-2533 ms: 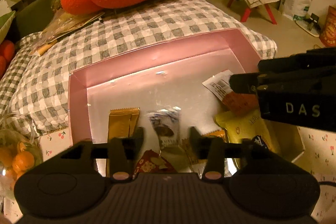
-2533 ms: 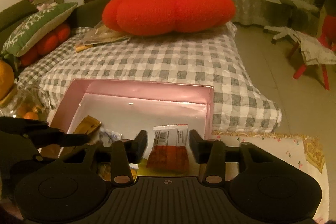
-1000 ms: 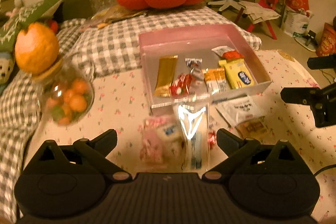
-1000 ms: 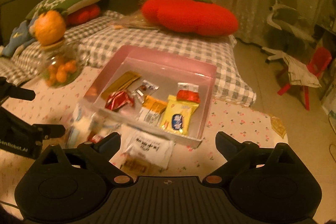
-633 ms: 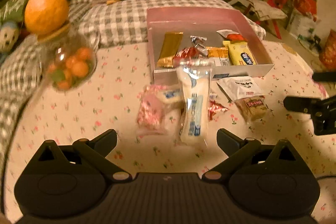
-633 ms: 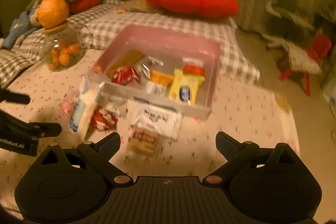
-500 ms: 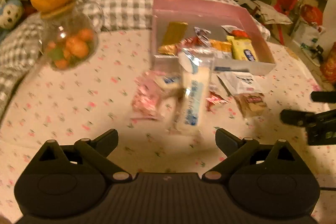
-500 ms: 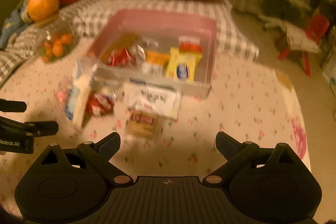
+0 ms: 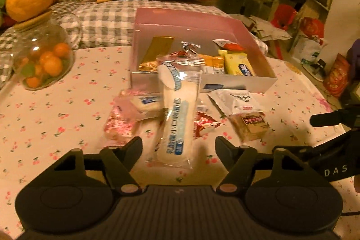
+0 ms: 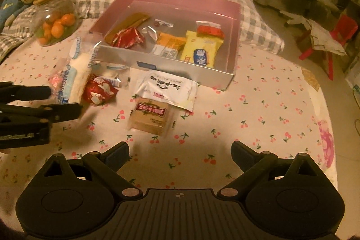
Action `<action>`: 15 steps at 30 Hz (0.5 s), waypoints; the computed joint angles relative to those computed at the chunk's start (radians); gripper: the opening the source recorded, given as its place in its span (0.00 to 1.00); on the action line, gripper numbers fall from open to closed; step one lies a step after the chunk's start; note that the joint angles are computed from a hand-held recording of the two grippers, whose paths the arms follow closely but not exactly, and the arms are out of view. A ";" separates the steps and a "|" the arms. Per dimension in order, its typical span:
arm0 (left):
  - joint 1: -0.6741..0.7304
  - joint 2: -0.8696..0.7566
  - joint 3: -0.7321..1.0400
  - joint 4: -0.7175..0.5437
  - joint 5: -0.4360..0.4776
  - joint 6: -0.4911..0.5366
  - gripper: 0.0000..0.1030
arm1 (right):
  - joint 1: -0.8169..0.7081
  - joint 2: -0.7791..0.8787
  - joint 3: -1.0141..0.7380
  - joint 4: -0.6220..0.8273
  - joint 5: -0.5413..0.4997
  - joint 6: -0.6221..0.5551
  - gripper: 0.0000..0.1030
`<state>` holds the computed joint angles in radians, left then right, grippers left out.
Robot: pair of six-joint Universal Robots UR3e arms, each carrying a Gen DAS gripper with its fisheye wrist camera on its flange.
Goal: Organize snacks
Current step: 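Grasp the white milk bread bag with the left tool while the right tool grasps the brown beef packet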
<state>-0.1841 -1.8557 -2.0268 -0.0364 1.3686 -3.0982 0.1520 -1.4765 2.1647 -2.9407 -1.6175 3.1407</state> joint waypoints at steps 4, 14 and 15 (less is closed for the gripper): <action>-0.002 -0.021 0.013 0.013 -0.015 0.003 0.55 | -0.024 0.016 0.037 -0.075 0.064 -0.016 0.96; 0.031 -0.002 0.020 -0.056 -0.034 0.023 0.30 | -0.050 0.102 0.066 -0.190 0.151 0.008 0.96; 0.034 0.009 0.019 -0.077 -0.039 0.028 0.27 | -0.051 0.113 0.065 -0.199 0.154 0.012 0.96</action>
